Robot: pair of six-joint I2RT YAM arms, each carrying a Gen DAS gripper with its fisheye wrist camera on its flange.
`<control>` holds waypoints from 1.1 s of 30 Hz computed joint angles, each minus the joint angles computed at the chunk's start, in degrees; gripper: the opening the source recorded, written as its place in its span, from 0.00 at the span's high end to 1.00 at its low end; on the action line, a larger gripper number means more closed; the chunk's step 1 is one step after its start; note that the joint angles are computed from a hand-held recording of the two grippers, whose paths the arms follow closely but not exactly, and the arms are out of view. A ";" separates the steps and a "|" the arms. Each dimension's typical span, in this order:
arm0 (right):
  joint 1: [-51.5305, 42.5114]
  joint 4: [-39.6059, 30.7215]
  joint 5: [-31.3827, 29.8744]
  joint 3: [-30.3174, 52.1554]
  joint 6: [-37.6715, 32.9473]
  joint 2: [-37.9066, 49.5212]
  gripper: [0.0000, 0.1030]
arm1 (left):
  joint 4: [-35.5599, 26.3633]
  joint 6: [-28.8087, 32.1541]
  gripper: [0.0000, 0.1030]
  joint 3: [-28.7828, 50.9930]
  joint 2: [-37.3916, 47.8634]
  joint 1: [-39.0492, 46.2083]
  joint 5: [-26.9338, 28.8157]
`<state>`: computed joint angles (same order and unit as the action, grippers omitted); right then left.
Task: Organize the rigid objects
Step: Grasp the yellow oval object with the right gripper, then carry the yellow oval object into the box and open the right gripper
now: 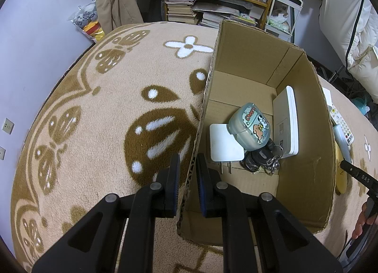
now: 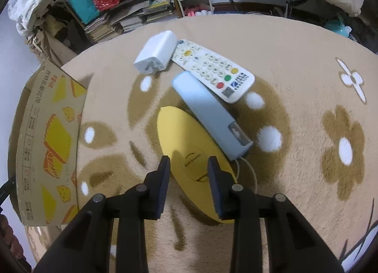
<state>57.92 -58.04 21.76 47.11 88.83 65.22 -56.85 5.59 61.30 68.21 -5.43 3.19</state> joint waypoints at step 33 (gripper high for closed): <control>-5.57 1.40 -1.25 3.06 -9.62 12.00 0.30 | -0.09 0.01 0.87 0.07 0.03 -0.15 -0.16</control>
<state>52.35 -56.64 20.51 50.17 79.21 77.22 -56.94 5.59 61.37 68.24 -5.58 3.03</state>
